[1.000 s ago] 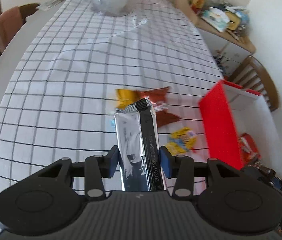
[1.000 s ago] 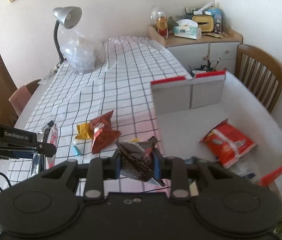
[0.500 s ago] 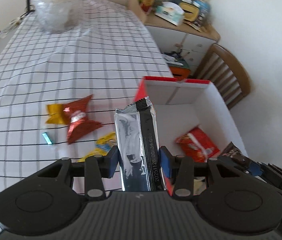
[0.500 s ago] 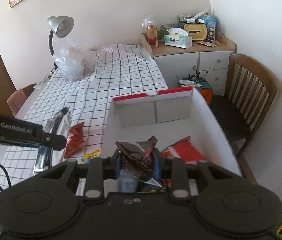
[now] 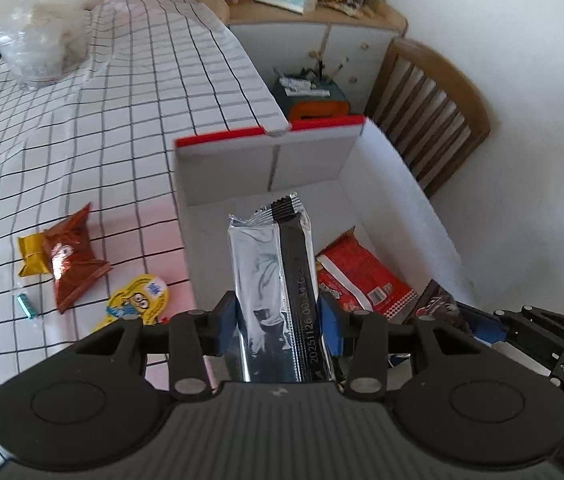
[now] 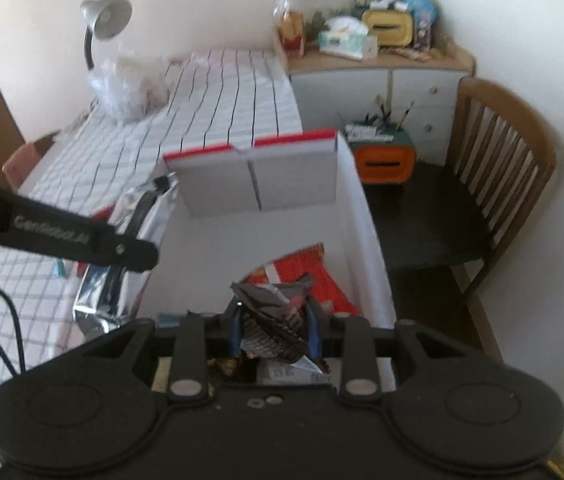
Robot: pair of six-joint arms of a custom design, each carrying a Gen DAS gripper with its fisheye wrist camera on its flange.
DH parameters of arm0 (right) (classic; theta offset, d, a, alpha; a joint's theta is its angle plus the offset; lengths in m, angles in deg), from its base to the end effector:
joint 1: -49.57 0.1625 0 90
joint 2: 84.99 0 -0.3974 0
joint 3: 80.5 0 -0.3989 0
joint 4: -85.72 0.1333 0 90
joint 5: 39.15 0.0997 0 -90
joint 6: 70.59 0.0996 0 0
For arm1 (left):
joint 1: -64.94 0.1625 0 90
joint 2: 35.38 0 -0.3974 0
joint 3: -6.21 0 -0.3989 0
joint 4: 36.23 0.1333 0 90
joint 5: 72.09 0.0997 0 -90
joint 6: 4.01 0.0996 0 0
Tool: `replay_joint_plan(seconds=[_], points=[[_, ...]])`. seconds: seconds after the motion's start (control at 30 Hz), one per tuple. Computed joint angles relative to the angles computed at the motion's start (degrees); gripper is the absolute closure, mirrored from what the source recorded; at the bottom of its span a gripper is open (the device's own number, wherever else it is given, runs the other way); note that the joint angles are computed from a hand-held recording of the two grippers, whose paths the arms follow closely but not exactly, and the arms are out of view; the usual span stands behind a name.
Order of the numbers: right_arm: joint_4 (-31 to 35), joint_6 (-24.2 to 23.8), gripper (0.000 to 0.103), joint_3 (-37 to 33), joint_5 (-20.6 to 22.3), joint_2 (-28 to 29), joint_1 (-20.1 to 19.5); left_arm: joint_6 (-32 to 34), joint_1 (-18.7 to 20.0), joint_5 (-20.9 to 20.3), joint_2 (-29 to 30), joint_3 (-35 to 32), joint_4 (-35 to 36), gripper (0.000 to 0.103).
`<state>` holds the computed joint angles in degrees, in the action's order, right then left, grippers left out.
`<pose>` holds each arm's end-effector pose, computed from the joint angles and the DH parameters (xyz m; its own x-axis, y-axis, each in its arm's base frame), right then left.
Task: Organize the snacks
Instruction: 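Carry the candy and wafer bar into the red box and open both tools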
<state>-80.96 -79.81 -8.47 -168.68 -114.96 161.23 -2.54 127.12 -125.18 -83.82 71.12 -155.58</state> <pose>0.3477 -0.6862 0.0872 -0.7906 -0.0718 0.6080 -0.4361 0.7632 -0.4769 -0.1844 -0.7633 0.2914 -0.7577 0.2768 -0.5910 0.4745 0.8553 -0.2078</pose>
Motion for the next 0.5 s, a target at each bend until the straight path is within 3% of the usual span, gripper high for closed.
replay_joint_plan(seconds=[0.27, 0.5], points=[[6.5, -0.67, 0.073, -4.06, 0.35, 2.28, -1.88, -1.66, 1.08, 4.18, 6.91, -7.02, 6.15, 0.059], [9.76, -1.54, 0.074, -7.15, 0.9, 3.78, -2.42, -3.96, 1.65, 5.02, 10.99, -12.87, 13.42, 0.059]])
